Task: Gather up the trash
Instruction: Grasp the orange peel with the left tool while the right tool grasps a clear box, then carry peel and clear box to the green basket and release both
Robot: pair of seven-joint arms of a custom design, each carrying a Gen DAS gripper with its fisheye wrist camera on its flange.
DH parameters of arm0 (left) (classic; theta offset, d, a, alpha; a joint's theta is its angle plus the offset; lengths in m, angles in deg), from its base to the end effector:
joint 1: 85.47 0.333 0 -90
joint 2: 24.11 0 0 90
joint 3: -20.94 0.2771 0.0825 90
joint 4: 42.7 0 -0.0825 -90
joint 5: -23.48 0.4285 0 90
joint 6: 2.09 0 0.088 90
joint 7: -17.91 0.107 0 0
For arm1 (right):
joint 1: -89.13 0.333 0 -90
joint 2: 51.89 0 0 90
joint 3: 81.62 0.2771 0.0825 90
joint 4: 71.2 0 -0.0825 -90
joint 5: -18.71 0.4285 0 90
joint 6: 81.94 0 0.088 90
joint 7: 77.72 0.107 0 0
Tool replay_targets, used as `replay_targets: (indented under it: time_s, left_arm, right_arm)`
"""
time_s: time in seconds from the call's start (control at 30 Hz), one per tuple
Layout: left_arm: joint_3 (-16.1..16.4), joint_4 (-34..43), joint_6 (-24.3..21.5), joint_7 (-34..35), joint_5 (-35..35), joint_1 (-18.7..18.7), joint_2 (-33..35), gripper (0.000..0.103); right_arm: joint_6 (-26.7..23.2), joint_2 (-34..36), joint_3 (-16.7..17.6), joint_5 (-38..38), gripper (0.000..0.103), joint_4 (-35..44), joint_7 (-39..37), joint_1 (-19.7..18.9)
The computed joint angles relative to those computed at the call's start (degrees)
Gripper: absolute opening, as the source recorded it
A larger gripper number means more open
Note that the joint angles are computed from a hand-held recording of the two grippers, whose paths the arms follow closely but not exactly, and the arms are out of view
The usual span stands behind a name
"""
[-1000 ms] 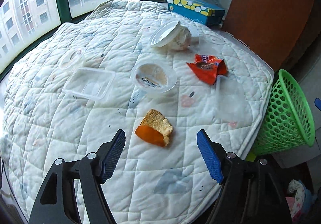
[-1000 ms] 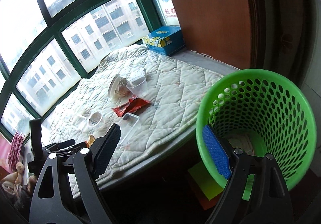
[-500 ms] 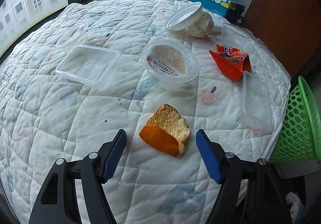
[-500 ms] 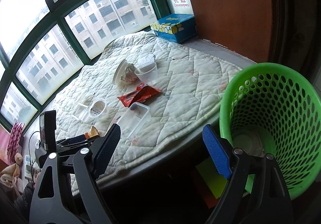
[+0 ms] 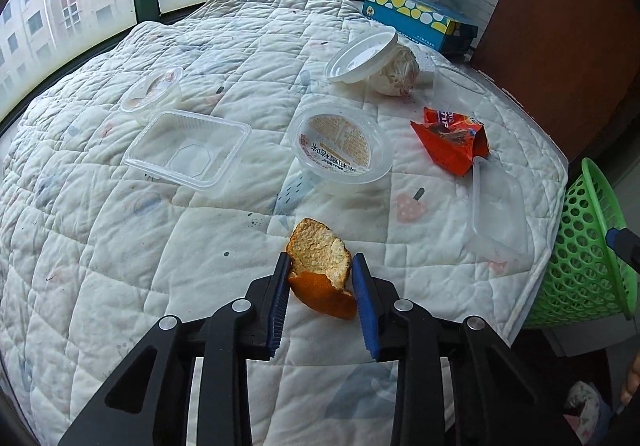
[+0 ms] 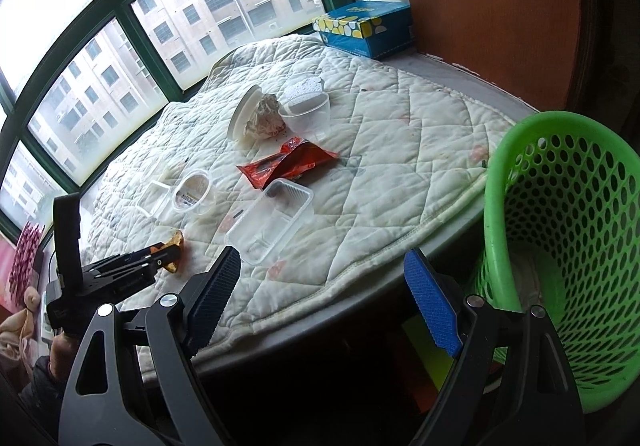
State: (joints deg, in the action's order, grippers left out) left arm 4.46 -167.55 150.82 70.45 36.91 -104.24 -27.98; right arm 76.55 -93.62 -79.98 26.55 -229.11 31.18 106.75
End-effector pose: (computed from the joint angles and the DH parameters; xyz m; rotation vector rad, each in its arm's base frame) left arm 0.4890 -0.3556 0.4184 -1.8227 2.1083 -0.7401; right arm 0.4128 0.1373 0.4594 -1.6261 1.8002 -0.3256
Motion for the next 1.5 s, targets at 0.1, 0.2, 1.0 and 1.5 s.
replay_targets:
  time_s: [0.1,0.2,1.0,1.5]
  left_arm:
    - [0.28,-1.13,1.01,1.25,-1.62,0.02,-1.77,0.028]
    - [0.18,-2.59,2.32,1.31,-1.46,0.43,-3.92,0.027]
    - [-0.32,-10.12,9.02,4.42,-6.44,1.89,-13.31,0.027]
    - [-0.7,-10.06,9.22,4.41,-6.26,2.03,-13.49,0.027]
  right_arm:
    - [0.47,3.57,-0.49,0.6,0.083,2.07,-0.9,1.04]
    - [0.95,7.38,-0.95,1.84,0.083,4.57,-1.78,2.22]
    - [-4.2,28.53,3.77,-3.28,0.066,21.64,6.99,-0.35]
    - [-2.51,25.54,1.91,1.3,0.024,18.54,4.15,1.15]
